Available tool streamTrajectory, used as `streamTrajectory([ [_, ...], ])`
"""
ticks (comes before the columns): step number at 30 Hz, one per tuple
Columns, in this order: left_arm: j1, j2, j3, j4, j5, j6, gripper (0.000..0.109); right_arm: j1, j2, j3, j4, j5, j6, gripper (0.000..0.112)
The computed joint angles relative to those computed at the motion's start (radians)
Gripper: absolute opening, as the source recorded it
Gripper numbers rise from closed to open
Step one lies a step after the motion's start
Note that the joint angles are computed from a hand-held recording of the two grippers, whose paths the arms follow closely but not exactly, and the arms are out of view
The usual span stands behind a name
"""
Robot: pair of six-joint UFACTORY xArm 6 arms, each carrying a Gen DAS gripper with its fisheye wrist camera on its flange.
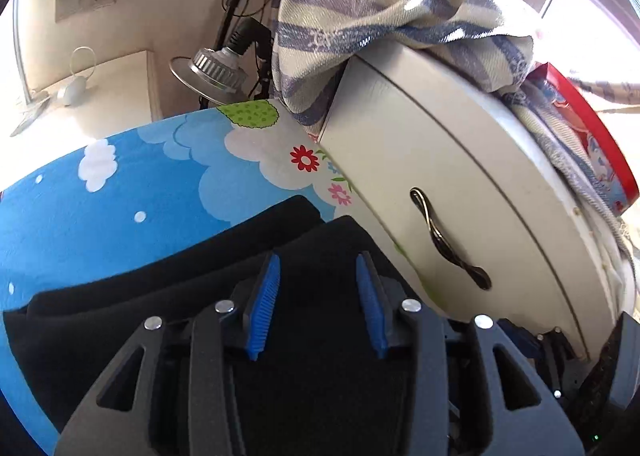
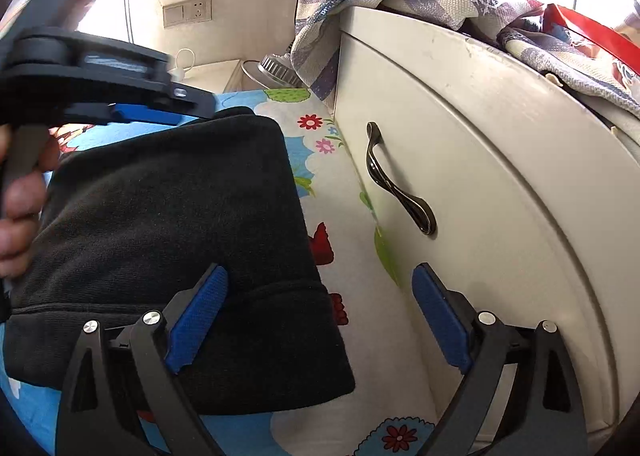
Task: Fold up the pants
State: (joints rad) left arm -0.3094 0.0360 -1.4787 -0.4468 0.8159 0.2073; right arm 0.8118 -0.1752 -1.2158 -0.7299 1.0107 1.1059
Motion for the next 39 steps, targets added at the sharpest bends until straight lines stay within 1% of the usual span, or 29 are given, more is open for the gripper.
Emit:
streamTrajectory([
  [1,0.011,-0.095,0.1,-0.027,-0.038,-0.012,0.042,0.012,-0.006,-0.008,-0.004,0.018,0.012,0.09],
  [2,0.018,-0.193,0.203,-0.02,-0.076,-0.043,0.044,0.027,-0.015,-0.014,-0.007,0.028,0.018,0.09],
  [3,0.021,-0.288,0.304,0.028,-0.111,-0.092,0.046,0.042,-0.025,-0.019,-0.01,0.032,0.019,0.09],
  [4,0.023,-0.376,0.394,0.113,-0.131,-0.165,0.046,0.063,-0.034,-0.023,-0.022,0.038,0.025,0.09],
  [5,0.029,-0.46,0.47,0.216,-0.126,-0.259,0.046,0.088,-0.041,-0.029,-0.035,0.051,0.035,0.09],
  [6,0.037,-0.53,0.529,0.276,-0.104,-0.318,0.046,0.105,-0.044,-0.033,-0.042,0.05,0.035,0.09],
  [8,0.052,-0.639,0.621,0.346,-0.065,-0.367,0.046,0.127,-0.046,-0.029,-0.034,0.035,0.026,0.092],
  [9,0.055,-0.687,0.659,0.381,-0.049,-0.395,0.053,0.125,-0.038,-0.026,-0.013,0.024,0.011,0.092],
  [10,0.061,-0.713,0.691,0.373,-0.042,-0.392,0.069,0.118,-0.013,-0.035,0.027,0.035,-0.022,0.092],
  [11,0.066,-0.714,0.708,0.329,-0.02,-0.351,0.076,0.113,0.024,-0.058,0.076,0.076,-0.059,0.092],
  [12,0.065,-0.697,0.713,0.327,0.012,-0.323,0.079,0.098,0.053,-0.068,0.103,0.075,-0.072,0.092],
  [13,0.055,-0.703,0.729,0.367,0.004,-0.337,0.079,0.095,0.043,-0.043,0.105,0.05,-0.049,0.092],
  [14,0.042,-0.721,0.739,0.409,-0.006,-0.368,0.079,0.102,0.031,-0.031,0.093,0.052,-0.025,0.092],
  [15,0.032,-0.732,0.733,0.422,0.004,-0.375,0.079,0.114,0.029,-0.04,0.092,0.076,-0.022,0.092],
  [17,0.028,-0.759,0.72,0.383,0.016,-0.335,0.08,0.144,0.017,-0.055,0.087,0.123,-0.006,0.092],
  [20,0.005,-0.819,0.719,0.481,0.037,-0.428,0.098,0.187,-0.002,-0.076,0.109,0.18,0.012,0.092],
  [21,-0.006,-0.838,0.715,0.508,0.058,-0.454,0.1,0.203,-0.007,-0.081,0.111,0.194,0.014,0.092],
  [25,-0.018,-0.879,0.673,0.539,0.169,-0.493,0.101,0.269,-0.008,-0.126,0.099,0.27,0.021,0.092],
  [27,-0.034,-0.889,0.649,0.584,0.22,-0.53,0.101,0.299,-0.004,-0.152,0.086,0.306,0.03,0.092],
  [30,-0.026,-0.918,0.633,0.549,0.251,-0.494,0.101,0.335,0.002,-0.188,0.074,0.353,0.036,0.092],
  [33,-0.055,-0.933,0.604,0.595,0.3,-0.515,0.101,0.36,0.002,-0.212,0.059,0.379,0.049,0.092],
  [36,-0.028,-0.942,0.577,0.526,0.33,-0.491,0.101,0.377,-0.004,-0.232,0.046,0.399,0.056,0.092],
  [39,-0.017,-0.938,0.553,0.51,0.348,-0.489,0.101,0.394,-0.001,-0.26,0.028,0.424,0.054,0.092],
])
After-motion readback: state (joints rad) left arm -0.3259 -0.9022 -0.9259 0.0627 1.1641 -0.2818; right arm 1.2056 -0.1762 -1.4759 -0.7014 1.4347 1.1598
